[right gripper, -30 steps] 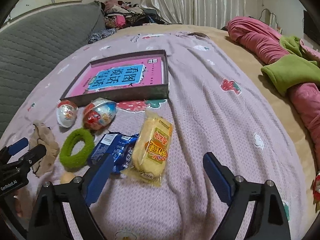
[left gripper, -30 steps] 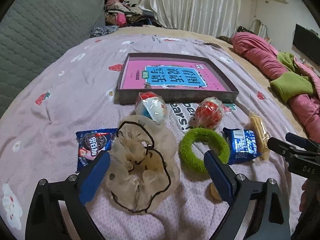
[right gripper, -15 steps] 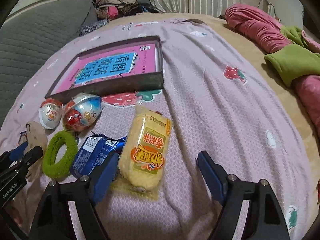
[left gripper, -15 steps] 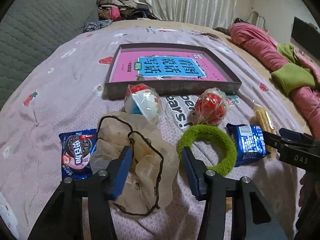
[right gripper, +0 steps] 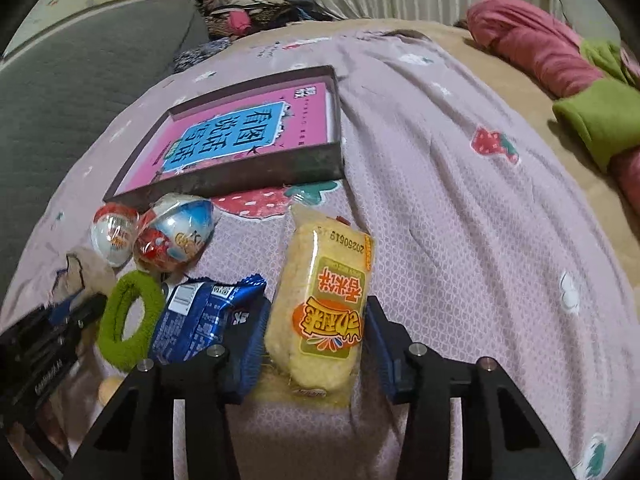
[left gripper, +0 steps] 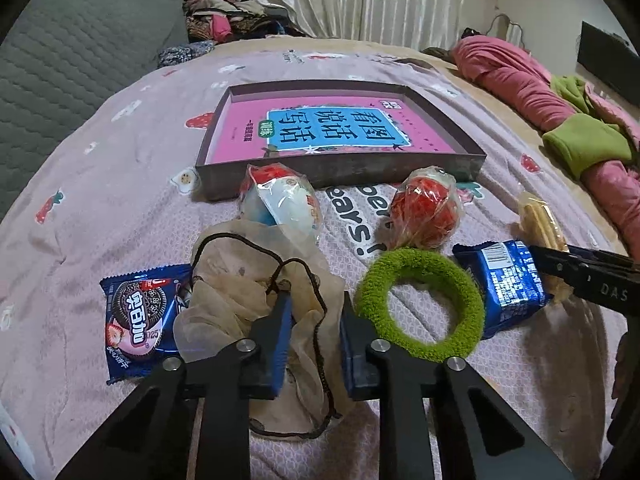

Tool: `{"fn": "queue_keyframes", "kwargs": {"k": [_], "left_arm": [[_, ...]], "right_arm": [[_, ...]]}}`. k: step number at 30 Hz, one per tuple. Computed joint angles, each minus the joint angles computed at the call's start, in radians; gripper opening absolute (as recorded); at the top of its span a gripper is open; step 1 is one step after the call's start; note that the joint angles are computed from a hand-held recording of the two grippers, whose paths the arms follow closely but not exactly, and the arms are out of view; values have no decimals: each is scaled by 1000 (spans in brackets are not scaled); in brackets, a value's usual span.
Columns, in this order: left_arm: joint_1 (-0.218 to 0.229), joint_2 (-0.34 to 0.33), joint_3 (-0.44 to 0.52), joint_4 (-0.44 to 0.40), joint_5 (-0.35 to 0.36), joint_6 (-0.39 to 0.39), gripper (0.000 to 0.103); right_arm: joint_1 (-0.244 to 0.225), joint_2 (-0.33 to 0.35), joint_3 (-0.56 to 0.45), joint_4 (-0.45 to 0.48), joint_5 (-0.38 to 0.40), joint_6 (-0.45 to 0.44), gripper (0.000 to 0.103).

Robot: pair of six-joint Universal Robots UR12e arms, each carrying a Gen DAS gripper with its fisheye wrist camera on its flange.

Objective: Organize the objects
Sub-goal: 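Close left tool on mesh bag while right tool closes on yellow cake packet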

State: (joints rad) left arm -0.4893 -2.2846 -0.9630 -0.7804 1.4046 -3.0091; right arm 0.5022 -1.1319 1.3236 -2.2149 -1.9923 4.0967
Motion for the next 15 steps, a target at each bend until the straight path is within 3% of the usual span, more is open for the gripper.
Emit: {"fn": "queue_keyframes", "kwargs": {"k": [6,15], "left_arm": [[5,5,-11,19,-13,-14,12],[14,32,-42,45,-61,-31,12]], "right_arm": [[20,-12,20,-47,-59,-39,45],[41,-31,43,-132,-44,-47,45]]}}
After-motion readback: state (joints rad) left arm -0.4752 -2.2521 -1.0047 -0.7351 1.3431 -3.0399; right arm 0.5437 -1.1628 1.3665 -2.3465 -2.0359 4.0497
